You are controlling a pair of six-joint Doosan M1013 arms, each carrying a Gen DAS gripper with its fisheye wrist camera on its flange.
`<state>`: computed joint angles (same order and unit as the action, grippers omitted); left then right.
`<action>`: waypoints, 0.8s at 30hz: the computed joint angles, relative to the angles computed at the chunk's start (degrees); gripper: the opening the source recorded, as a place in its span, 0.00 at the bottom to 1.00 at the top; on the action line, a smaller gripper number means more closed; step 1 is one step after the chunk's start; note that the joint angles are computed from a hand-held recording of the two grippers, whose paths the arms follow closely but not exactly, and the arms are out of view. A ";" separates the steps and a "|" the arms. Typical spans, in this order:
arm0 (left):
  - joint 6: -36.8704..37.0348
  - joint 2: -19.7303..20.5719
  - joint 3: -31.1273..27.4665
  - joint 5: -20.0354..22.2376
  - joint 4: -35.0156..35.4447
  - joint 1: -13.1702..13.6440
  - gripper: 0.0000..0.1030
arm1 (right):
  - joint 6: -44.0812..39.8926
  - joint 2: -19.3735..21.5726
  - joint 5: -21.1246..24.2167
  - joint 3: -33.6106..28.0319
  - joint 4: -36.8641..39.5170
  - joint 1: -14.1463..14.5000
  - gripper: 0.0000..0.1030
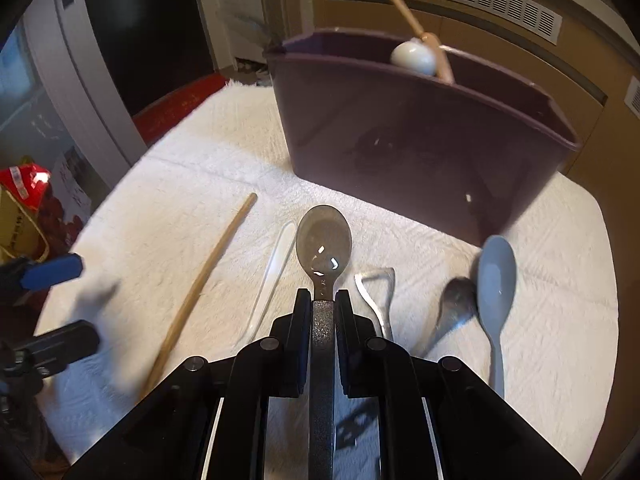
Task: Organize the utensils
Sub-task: 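Grasp the dark-handled spoon with the right tool and lift it, then grasp the white plastic spoon by its handle with the left tool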
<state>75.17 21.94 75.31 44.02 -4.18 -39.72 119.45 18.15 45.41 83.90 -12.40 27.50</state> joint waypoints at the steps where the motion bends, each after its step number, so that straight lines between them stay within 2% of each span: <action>1: 0.51 0.12 -0.32 0.32 -0.12 -0.25 0.74 | 0.32 -0.75 -0.75 0.70 0.10 -0.04 0.12; 5: 3.96 0.99 -2.10 1.92 -1.74 -1.49 0.74 | 3.74 -5.05 -4.34 4.52 -1.71 0.04 0.12; 9: 7.97 2.09 -3.61 2.97 -5.57 -2.71 0.72 | 9.64 -9.06 -5.85 8.12 -6.54 0.34 0.12; 11: 8.25 3.07 -4.68 3.85 -6.60 -3.24 0.64 | 12.59 -10.65 -6.06 9.84 -8.94 0.38 0.12; 13: 6.60 4.18 -5.83 5.30 -5.76 -3.68 0.58 | 15.01 -12.11 -5.70 11.49 -11.13 0.34 0.12; 20: -2.22 8.71 -11.89 10.90 -3.75 -3.16 0.56 | 23.01 -15.11 -6.18 16.68 -16.05 0.17 0.12; 22: -3.05 10.30 -14.60 12.40 -1.34 -3.18 0.46 | 23.66 -15.72 -7.10 17.87 -15.61 -0.27 0.12; 24: -4.98 12.17 -17.66 14.49 2.34 -3.33 0.42 | 23.76 -15.94 -7.90 18.73 -14.51 -0.75 0.12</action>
